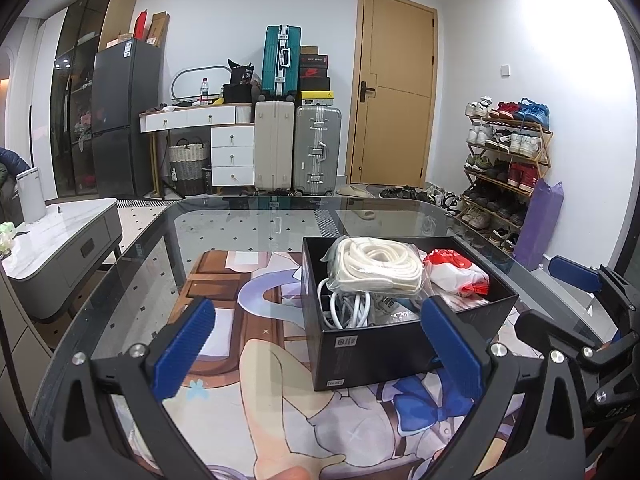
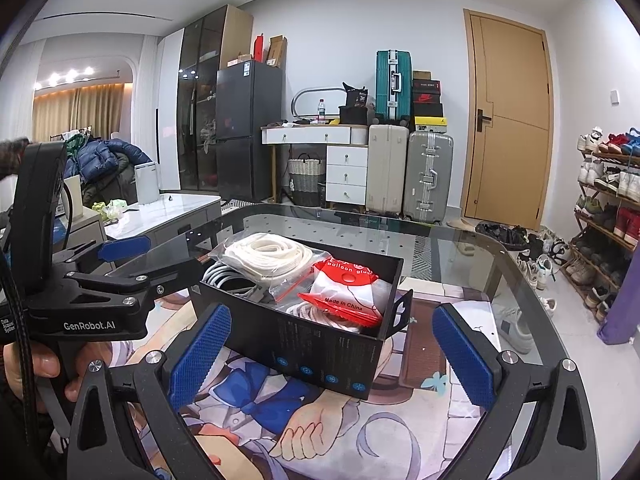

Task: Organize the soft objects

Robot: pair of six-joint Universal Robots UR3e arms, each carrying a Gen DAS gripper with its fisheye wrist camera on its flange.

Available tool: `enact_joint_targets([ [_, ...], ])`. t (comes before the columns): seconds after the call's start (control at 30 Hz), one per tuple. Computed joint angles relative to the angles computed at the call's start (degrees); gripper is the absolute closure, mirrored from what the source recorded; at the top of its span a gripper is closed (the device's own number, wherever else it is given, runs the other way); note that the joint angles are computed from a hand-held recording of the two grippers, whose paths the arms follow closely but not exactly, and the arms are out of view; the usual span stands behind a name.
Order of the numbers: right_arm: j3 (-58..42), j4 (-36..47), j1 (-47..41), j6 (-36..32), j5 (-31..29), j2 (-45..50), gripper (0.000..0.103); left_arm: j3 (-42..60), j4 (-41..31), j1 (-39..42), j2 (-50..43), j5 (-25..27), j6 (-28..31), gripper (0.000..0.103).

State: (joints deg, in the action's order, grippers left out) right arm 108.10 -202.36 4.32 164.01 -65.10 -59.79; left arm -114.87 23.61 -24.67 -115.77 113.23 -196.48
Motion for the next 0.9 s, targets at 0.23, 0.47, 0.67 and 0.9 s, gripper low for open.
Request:
enact_joint_targets([
  [0.23,-0.1,-0.1,0.0,0.0,0.0,0.2,0.001,-0.1,0.4,0.3,-0.2,-0.2,0.2,0.0],
  [0.47,-0.3,-0.1,0.1,0.1,-0.1,0.3,0.001,-0.1,0.5,0.5,-0.2,-0.4,0.3,0.0],
  [0.67,-0.1,-0.2,0.0,0.1,0.0,0.2,0.001,-0.1,0.6,0.5,-0.3,-0.4,0.3,0.0],
  [0.9,-0.1,-0.2,0.0,0.1,0.0,0.2,0.001,-0.1,0.5,0.5,-0.3,-0.4,0.2,0.0],
])
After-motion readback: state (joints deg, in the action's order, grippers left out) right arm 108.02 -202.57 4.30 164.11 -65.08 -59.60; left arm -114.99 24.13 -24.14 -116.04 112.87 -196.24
